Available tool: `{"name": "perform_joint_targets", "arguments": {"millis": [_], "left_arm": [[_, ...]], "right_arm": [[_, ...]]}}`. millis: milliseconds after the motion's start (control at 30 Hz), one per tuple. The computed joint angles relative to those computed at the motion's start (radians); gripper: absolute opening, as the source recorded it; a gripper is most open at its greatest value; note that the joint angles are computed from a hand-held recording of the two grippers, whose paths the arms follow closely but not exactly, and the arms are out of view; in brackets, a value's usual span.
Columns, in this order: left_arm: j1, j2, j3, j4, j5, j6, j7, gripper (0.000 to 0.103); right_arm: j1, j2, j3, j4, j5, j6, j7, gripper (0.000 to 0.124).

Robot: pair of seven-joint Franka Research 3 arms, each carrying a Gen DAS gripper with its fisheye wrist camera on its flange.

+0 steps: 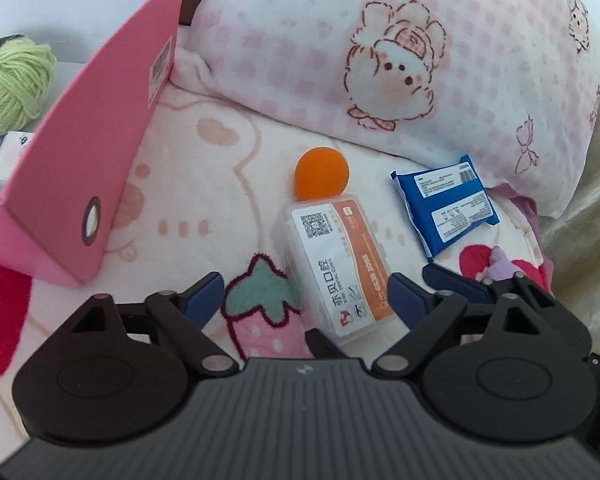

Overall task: Organize objects
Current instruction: 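Move the left gripper down to the white-and-orange dental floss box, then close the left gripper on the dental floss box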

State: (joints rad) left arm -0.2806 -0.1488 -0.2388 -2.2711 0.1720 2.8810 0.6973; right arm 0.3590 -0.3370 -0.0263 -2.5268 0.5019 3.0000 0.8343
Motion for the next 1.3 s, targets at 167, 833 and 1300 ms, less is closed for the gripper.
{"name": "perform_joint_targets", "arguments": {"millis": [167, 833, 1300], "left_arm": [[-0.02, 0.019, 0.014, -0.006, -0.047, 0.059, 0.054, 0.059], [-0.144, -0.068, 0.082, -0.084, -0.522, 0.001, 0.3, 0.045], [-0.03, -0.1, 0.016, -0.079, -0.278, -0.088, 0.147, 0.048]], "right_arm": [[0.024, 0.019, -0.028, 0.021, 0.046, -0.049, -0.032, 0.083], [0.02, -0.073, -0.004, -0.048, 0.036, -0.111, -0.26, 0.066], [-0.129, -0.072, 0.109, -0.079, -0.183, -0.054, -0.106, 0.074]]}}
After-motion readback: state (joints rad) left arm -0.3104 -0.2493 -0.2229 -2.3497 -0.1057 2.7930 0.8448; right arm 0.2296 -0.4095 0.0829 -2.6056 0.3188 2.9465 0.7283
